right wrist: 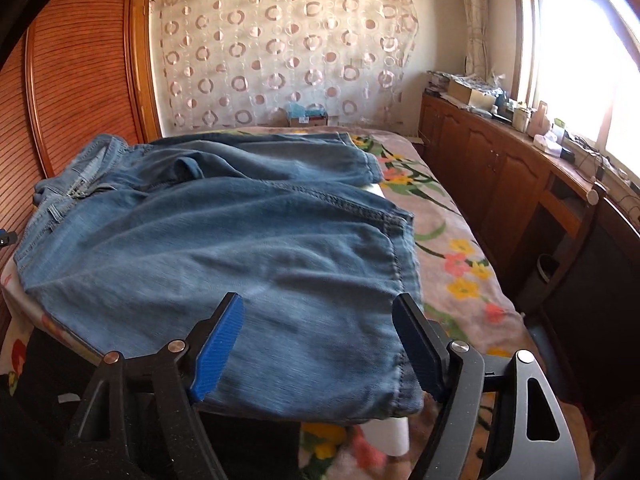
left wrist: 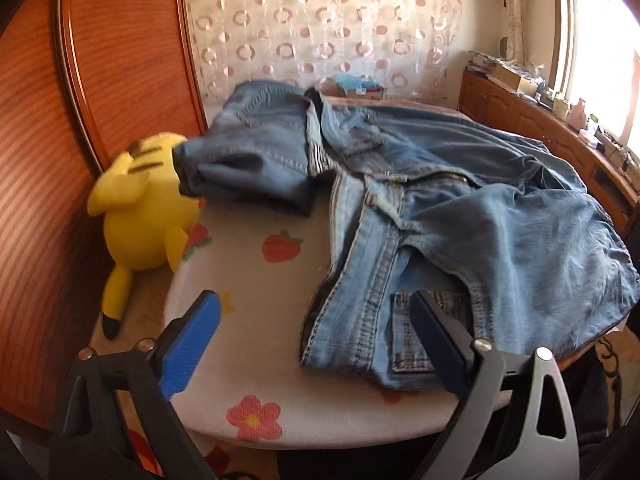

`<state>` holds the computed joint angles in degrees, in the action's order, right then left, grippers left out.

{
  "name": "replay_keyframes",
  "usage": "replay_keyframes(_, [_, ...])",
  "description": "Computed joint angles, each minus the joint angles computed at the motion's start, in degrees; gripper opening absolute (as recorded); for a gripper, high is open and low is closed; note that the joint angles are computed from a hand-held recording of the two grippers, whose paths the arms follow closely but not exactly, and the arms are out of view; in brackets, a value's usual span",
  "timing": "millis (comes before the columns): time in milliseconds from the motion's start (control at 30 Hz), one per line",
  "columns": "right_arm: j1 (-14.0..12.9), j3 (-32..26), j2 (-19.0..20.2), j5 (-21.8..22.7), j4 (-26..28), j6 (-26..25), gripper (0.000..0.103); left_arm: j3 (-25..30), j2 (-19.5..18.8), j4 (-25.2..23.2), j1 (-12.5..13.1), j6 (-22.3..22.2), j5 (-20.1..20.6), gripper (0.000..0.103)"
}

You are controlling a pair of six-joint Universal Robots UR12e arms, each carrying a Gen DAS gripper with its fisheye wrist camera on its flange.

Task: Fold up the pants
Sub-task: 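Move both tools down toward the jeans, right tool toward a leg hem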

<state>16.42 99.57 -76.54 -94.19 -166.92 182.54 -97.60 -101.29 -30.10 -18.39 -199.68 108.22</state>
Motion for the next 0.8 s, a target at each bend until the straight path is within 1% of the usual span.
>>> replay_keyframes(33, [0.0, -0.1, -0.2, -0.4, 0.7, 0.1, 0.078, -0.1, 0.0, -0.1, 0.2, -0.3, -0.6, 0.089])
replay_keyframes(67, [0.1, -0.3, -0.2, -0.8, 1.4, 0.5, 0.078, -0.3, 0.0, -0.2, 0.4, -0.6, -1.1, 0.088])
replay_keyframes(233, [0.4, -1.1, -1.0, -2.1, 4.0, 1.7, 0.078, -0.8, -0.3, -0.5, 0.8, -1.5, -2.1, 0.077])
replay_keyframes(367, [0.6, -0.8, -1.9, -2.7, 5.4, 2.3, 0.076, -0.6, -0.8, -0.5, 1.1, -1.0, -2.8, 0.075])
replay_keyframes(567, [0.1, 0.1, -3.1, -3.0, 7.5, 3.1, 0.075, -0.6, -1.2, -0.6, 1.3, -0.9, -4.1, 0.067])
replay_keyframes(633, [0.2, 0.3, -3.6, -3.2, 8.5, 3.4, 0.075, -0.8, -1.1, -0.2, 1.4, -0.9, -4.9, 0.060])
replay_keyframes(667, [0.2, 0.5, -3.9, -3.0, 8.9, 3.7, 0.074, -0.9, -1.0, 0.0, 1.4, -1.0, -5.1, 0.059])
replay_keyframes(733, [-0.2, 0.2, -3.8, -2.1, 9.6, 4.1, 0.074, -1.1, -0.9, 0.4, 1.4, -1.1, -5.8, 0.052])
replay_keyframes(800, [-0.3, 0.0, -3.7, -1.1, 10.5, 4.6, 0.071, -1.2, -0.8, 0.5, 1.3, -1.0, -6.1, 0.049])
